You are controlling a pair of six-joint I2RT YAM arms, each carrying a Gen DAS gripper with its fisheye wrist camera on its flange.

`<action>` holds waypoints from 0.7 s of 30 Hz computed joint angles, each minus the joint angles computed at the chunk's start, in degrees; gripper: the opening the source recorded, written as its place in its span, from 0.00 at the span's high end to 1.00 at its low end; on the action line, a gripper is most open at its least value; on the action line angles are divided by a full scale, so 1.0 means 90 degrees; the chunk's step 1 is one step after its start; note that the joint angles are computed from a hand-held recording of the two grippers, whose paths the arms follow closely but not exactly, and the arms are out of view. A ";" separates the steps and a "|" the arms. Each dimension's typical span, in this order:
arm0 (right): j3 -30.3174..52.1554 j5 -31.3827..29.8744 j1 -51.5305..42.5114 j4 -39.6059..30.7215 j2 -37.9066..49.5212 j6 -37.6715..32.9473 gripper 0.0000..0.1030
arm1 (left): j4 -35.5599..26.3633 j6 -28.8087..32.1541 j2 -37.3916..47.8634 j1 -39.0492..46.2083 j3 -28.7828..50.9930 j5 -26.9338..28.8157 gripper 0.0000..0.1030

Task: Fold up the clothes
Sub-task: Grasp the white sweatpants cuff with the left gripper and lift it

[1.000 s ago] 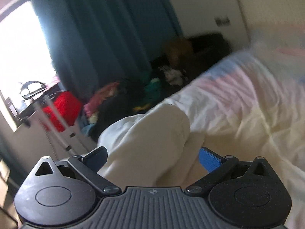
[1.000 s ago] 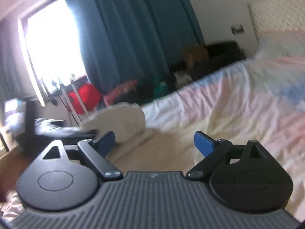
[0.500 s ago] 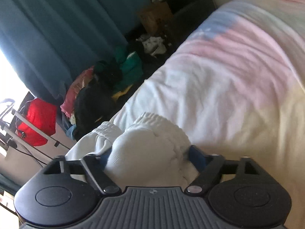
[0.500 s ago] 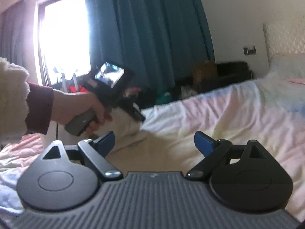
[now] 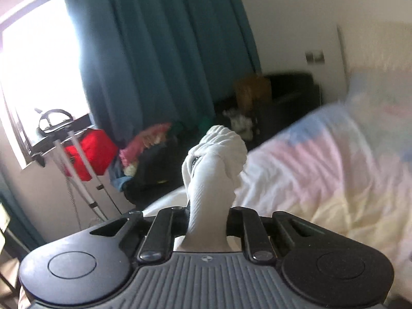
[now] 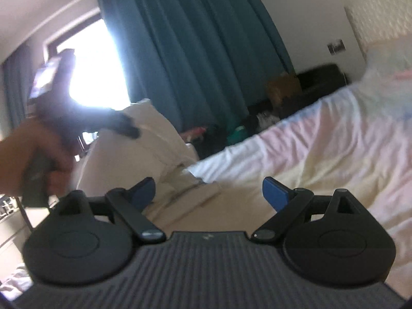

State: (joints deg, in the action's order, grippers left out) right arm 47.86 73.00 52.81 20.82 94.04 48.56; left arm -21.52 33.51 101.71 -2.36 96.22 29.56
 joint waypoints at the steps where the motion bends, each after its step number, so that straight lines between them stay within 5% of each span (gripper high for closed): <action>1: 0.0075 0.0075 0.0115 -0.0034 -0.0002 -0.0089 0.11 | -0.0163 -0.0100 -0.0306 0.0355 -0.0168 0.0383 0.85; 7: 0.0563 0.0396 0.0745 -0.0273 -0.0008 -0.0602 0.11 | -0.1613 0.0100 -0.1245 0.2927 -0.0633 0.2715 0.85; 12: 0.1158 0.0348 0.1236 -0.0780 0.0125 -0.1009 0.11 | -0.4379 0.2096 -0.0140 0.4979 0.0512 0.4073 0.85; 16: 0.2084 -0.0089 0.1371 -0.1911 0.0570 -0.0991 0.11 | -0.5793 0.3246 0.1224 0.5776 0.1820 0.4042 0.85; 19: 0.2728 -0.0639 0.1312 -0.2589 0.1036 -0.0862 0.11 | -0.6125 0.3322 0.1977 0.5982 0.2521 0.3915 0.83; 21: 0.3180 -0.1042 0.1224 -0.3045 0.1405 -0.0698 0.11 | -0.5732 0.3131 0.1988 0.6004 0.2286 0.3895 0.80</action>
State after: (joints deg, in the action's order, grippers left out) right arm 76.48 63.62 63.83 -6.58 106.68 42.28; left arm -73.10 61.69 119.61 51.68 116.80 64.61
